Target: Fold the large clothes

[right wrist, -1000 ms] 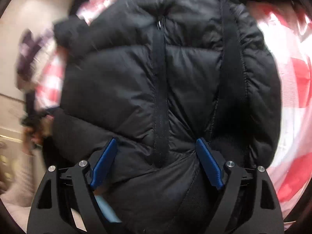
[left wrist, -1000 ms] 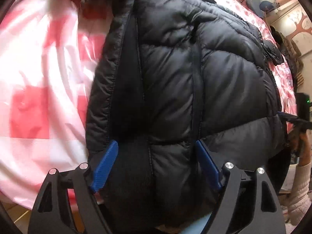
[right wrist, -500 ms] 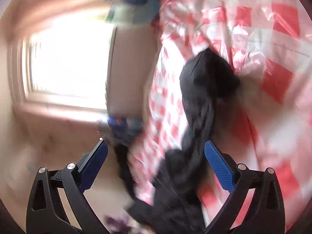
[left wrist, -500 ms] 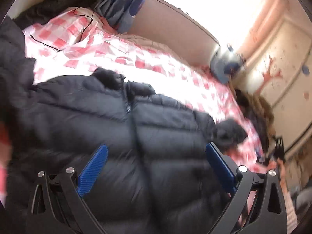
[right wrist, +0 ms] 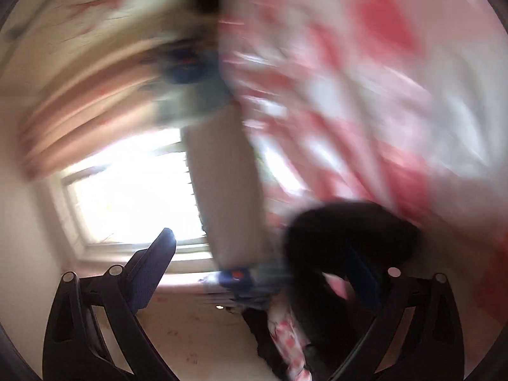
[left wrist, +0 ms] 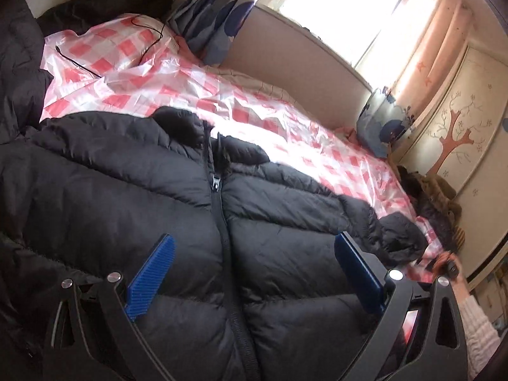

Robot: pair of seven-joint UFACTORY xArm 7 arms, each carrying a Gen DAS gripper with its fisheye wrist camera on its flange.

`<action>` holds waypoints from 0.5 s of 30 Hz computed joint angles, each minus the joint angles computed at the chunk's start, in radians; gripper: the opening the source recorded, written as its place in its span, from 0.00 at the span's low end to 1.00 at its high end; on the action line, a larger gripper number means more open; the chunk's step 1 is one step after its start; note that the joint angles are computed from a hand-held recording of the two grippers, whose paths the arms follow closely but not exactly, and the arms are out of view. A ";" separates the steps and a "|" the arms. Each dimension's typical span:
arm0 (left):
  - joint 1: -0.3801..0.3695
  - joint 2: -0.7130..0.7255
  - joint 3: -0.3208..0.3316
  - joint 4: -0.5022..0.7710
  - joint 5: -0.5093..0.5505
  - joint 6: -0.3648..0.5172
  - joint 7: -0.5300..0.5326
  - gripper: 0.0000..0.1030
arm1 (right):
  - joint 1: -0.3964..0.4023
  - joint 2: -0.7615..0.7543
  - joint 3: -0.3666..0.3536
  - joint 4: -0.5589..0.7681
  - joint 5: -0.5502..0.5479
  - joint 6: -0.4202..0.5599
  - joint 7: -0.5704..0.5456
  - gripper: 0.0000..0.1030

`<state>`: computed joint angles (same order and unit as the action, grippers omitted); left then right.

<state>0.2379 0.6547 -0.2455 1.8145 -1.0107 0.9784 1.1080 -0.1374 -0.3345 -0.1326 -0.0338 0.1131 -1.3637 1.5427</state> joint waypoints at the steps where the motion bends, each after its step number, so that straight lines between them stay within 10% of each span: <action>1: -0.006 0.003 0.003 -0.002 0.006 -0.008 -0.003 0.93 | -0.018 -0.068 0.009 0.006 -0.029 0.038 -0.087 0.93; 5: -0.012 0.016 0.004 0.002 0.023 -0.020 -0.017 0.93 | 0.025 -0.246 -0.122 -0.037 -0.242 0.232 -0.130 0.93; 11: -0.013 0.009 0.000 -0.016 0.031 -0.040 -0.001 0.93 | 0.035 0.112 -0.253 -0.078 -0.292 -0.065 0.130 0.93; 15: -0.015 0.012 -0.001 -0.016 0.039 -0.048 -0.003 0.93 | -0.049 0.192 -0.261 -0.004 -0.358 -0.069 0.157 0.93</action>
